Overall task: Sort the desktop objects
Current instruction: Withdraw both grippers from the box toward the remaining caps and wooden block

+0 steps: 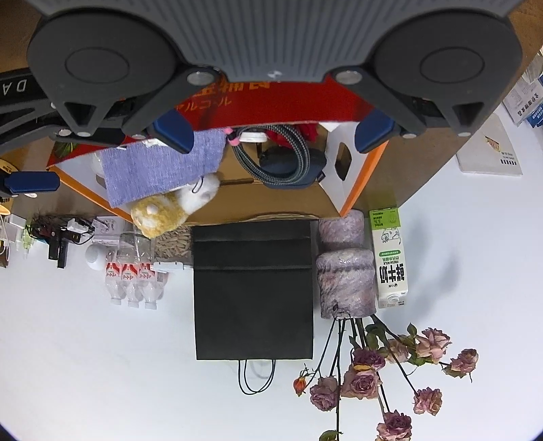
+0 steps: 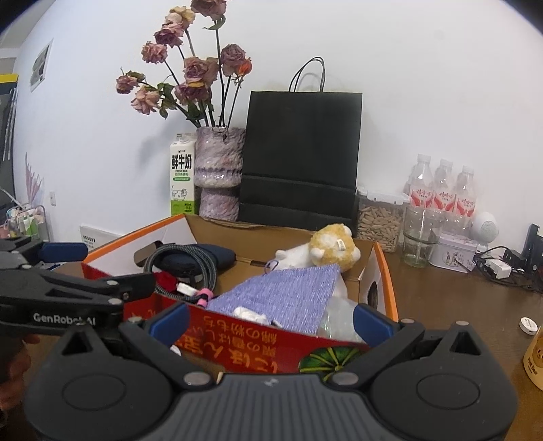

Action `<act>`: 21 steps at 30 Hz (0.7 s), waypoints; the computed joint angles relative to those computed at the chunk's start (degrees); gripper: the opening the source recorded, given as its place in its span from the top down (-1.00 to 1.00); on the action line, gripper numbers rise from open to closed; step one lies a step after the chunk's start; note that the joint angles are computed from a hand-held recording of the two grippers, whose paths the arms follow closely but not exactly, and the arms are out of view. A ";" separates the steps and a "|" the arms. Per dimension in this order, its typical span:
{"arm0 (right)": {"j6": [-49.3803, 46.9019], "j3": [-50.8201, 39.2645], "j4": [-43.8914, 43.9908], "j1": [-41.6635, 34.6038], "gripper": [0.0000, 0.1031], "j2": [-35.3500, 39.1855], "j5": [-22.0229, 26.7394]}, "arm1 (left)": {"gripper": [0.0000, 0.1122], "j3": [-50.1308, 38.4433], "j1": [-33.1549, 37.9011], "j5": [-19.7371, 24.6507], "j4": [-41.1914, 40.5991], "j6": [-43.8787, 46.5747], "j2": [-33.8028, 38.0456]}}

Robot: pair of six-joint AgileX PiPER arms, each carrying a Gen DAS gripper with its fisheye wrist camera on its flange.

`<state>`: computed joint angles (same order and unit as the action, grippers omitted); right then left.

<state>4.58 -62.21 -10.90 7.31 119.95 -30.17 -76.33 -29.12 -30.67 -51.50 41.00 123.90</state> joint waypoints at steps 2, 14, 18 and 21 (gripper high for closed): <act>0.15 0.64 -0.24 -0.10 -0.99 -0.24 -0.11 | -0.84 0.72 -0.02 0.07 0.39 -0.52 -0.31; 1.55 3.11 -2.32 -0.87 -0.99 -0.64 0.38 | -0.84 2.72 -0.14 1.48 -1.24 0.60 -1.06; 0.48 2.87 -1.59 -0.57 -0.99 -0.25 2.07 | -0.84 2.73 0.05 2.76 -2.60 1.95 -1.13; 0.04 2.28 -1.11 -0.49 -0.99 0.27 3.74 | -0.84 2.45 0.30 4.66 -4.10 3.63 -1.01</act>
